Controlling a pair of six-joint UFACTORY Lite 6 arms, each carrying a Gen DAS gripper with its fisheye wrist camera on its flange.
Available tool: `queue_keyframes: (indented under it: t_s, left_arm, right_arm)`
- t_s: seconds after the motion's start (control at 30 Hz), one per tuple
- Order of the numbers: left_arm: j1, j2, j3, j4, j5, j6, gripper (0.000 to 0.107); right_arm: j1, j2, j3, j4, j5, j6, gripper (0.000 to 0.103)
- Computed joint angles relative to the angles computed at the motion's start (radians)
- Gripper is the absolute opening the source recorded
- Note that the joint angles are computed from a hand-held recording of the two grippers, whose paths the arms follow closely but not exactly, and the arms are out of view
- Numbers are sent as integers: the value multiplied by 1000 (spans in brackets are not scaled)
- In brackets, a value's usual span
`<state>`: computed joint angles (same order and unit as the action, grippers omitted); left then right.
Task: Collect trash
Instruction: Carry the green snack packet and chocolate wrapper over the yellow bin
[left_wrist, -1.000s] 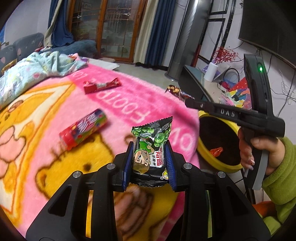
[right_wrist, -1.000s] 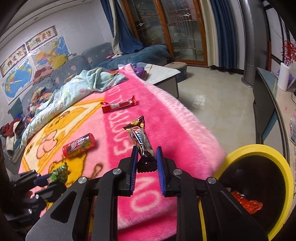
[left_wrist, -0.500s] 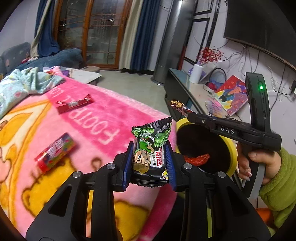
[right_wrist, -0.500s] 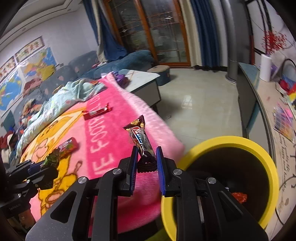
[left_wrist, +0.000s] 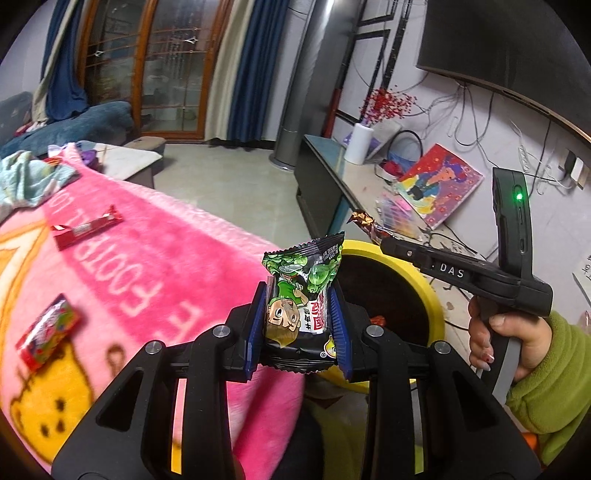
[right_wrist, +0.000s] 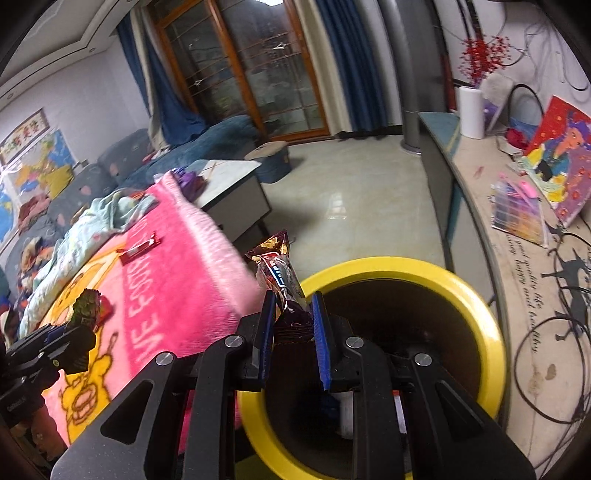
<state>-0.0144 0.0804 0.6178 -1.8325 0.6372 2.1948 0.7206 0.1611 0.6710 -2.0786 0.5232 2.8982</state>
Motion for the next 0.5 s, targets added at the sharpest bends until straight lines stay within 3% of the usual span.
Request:
queue_keyframes:
  t_s: [0.5]
  left_arm:
    - [-297, 144, 67, -349, -89, 236, 26]
  right_arm:
    - [-140, -229, -283, -79, 14, 121, 19]
